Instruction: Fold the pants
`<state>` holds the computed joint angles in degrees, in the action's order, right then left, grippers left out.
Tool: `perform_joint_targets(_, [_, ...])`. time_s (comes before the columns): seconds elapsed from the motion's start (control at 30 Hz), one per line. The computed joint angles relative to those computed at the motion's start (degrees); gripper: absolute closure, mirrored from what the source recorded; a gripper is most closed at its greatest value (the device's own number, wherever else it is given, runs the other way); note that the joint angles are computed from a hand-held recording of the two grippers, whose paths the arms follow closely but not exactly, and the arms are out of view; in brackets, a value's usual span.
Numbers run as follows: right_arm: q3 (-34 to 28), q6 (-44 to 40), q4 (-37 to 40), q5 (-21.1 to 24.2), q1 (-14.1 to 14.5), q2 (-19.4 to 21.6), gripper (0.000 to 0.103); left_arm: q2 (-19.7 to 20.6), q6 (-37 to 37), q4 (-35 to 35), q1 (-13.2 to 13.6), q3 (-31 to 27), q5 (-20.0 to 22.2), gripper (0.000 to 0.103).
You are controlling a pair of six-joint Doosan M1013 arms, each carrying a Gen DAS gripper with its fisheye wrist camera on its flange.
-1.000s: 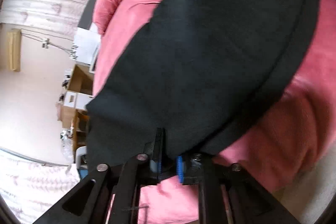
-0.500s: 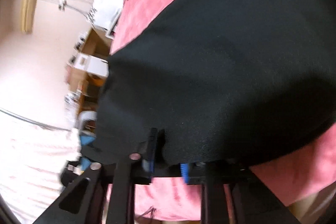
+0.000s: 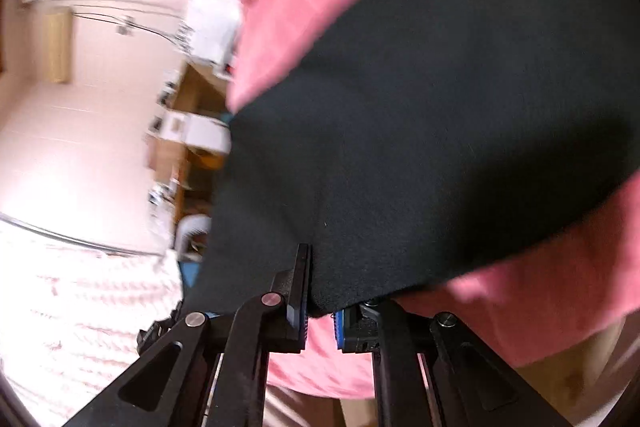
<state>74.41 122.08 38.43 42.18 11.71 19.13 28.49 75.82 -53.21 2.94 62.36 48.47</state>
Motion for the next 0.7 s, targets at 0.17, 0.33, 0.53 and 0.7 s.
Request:
perform_joint_targets(0.17, [0.6,-1.3,0.4,0.2,0.4,1.1,0.094,0.6,-7.1,3.9,0.1,2.4,1.6,0.095])
perform_joint_targets(0.33, [-1.5,-0.6,-5.0,0.9,1.2,2.0,0.09,-1.2,-13.1,19.1,-1.8,0.7,-0.7,0.074])
perform_joint_targets(0.53, [0.7,2.3,-11.2,-5.1,0.5,-0.6,0.069,-2.7,-10.7,29.0,-5.2,-1.9,-9.0,0.064])
perform_joint_targets(0.7, [4.6,9.7,-15.5,-9.3,-2.4,-3.6,0.069,3.1,1.9,23.2,-8.6,-12.1,1.9,0.063])
